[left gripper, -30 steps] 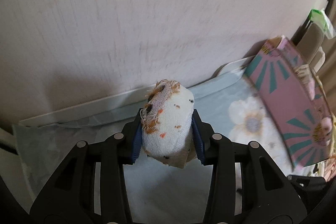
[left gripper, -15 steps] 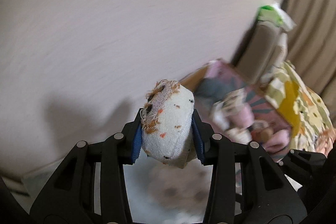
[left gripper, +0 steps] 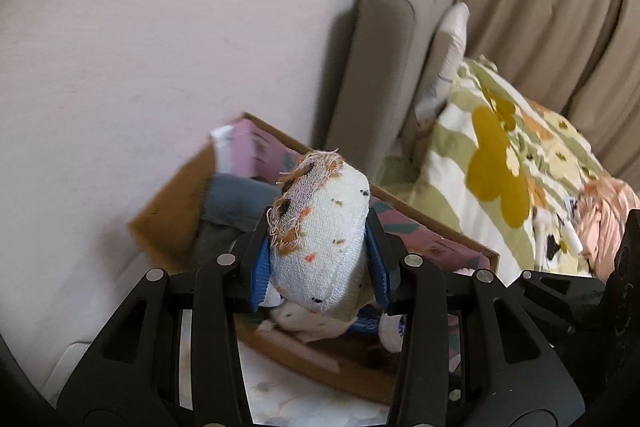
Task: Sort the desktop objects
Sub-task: 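Carry the plush and tape ring into the box and release both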
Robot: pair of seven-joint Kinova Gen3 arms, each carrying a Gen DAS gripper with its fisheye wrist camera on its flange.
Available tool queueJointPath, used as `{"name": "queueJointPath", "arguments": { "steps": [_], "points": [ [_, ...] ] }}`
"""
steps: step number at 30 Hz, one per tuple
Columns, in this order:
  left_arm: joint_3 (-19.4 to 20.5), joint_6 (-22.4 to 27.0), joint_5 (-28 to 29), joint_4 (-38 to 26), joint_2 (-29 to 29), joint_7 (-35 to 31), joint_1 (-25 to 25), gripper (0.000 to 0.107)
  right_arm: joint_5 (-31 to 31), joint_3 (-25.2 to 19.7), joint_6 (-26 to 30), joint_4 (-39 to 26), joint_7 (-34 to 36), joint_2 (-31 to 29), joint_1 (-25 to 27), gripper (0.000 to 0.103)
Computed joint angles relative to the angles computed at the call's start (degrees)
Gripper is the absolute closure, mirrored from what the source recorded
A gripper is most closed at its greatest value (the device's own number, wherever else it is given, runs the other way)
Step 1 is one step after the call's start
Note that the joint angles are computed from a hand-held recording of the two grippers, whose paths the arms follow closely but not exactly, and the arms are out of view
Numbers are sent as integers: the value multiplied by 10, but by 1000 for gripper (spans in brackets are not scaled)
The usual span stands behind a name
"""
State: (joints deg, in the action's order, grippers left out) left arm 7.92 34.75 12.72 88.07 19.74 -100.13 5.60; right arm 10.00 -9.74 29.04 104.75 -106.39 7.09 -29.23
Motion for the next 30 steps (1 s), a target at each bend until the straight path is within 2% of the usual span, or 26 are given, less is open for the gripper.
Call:
{"name": "queueJointPath", "arguments": {
  "steps": [9,13,14,15,16,18,20,30],
  "points": [
    [-13,24,-41,-55,59,42,40,70,-58,0,-20,-10,68,40,31,64],
    [-14,33,-57,-68,68,49,45,69,-88,-3,-23,-14,96,49,45,64],
    [-24,41,-64,-76,71,60,55,68,-94,-3,-20,-18,102,55,48,62],
    [-31,57,-72,-89,76,75,63,61,-98,-1,-8,-24,102,58,47,51],
    [-33,69,-84,-99,82,98,67,38,-97,2,-5,-24,100,58,44,39],
    [-32,64,-89,-99,83,119,66,6,-81,12,-18,-12,86,52,34,33],
    [-27,41,-79,-83,75,112,60,5,-54,26,-28,-2,58,47,18,33],
    [-22,38,-85,-66,62,115,54,5,20,36,-10,0,-29,40,-10,32]
  ]
}}
